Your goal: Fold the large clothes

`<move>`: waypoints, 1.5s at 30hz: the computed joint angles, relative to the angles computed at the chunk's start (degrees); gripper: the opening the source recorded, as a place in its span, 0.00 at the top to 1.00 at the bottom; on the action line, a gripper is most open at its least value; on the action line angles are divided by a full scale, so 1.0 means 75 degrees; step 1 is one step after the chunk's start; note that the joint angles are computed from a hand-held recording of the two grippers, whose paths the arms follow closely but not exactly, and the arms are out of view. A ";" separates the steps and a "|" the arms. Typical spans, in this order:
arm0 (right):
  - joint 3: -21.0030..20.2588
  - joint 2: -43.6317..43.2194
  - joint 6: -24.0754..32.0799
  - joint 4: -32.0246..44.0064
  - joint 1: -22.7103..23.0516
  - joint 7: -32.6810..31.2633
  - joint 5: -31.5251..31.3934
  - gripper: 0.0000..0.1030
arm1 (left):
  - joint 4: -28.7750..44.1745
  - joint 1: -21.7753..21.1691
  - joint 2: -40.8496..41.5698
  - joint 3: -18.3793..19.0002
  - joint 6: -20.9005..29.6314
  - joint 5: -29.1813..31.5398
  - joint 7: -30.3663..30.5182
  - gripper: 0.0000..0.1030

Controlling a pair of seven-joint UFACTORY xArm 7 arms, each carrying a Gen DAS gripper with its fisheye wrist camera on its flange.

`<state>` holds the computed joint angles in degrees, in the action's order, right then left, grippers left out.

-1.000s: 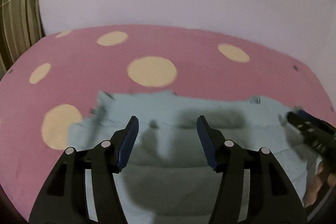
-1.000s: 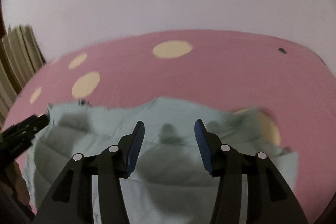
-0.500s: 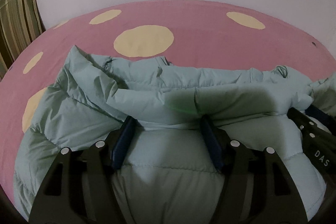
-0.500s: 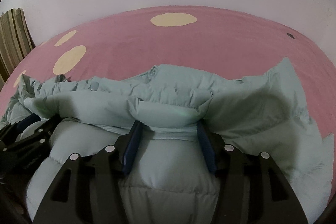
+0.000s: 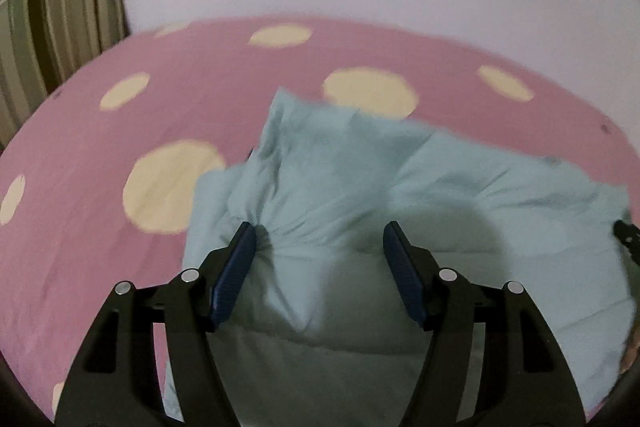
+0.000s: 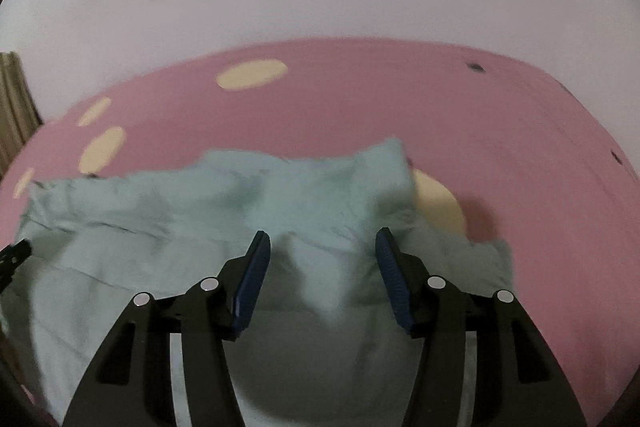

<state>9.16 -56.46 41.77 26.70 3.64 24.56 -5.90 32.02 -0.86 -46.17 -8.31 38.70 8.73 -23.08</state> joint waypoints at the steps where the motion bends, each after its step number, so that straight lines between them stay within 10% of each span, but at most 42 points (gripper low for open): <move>1: -0.0069 0.0008 -0.0073 -0.0123 0.0028 -0.0029 0.0028 0.46 | -0.0102 0.0042 0.0017 -0.0047 -0.0093 0.0063 -0.0025 0.36; 12: 0.0000 0.0511 -0.0870 -0.0527 -0.0040 0.0121 -0.0055 0.40 | -0.0220 0.0079 0.0568 -0.0307 -0.0455 0.0609 -0.0430 0.31; 29: -0.0904 -0.3115 0.2116 -0.1019 -0.0092 -0.0241 0.0833 0.22 | -0.1061 -0.0135 -0.2585 0.1675 0.1696 -0.1600 0.0446 0.09; 45: -0.0899 -0.3376 0.2275 -0.1152 -0.0453 -0.0355 0.0693 0.17 | -0.1297 -0.0004 -0.2208 0.1230 0.1211 -0.1984 0.0729 0.09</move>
<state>2.42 -81.78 58.83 18.06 0.24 21.90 -0.70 22.29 -0.88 -62.73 0.91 47.78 -6.14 -17.62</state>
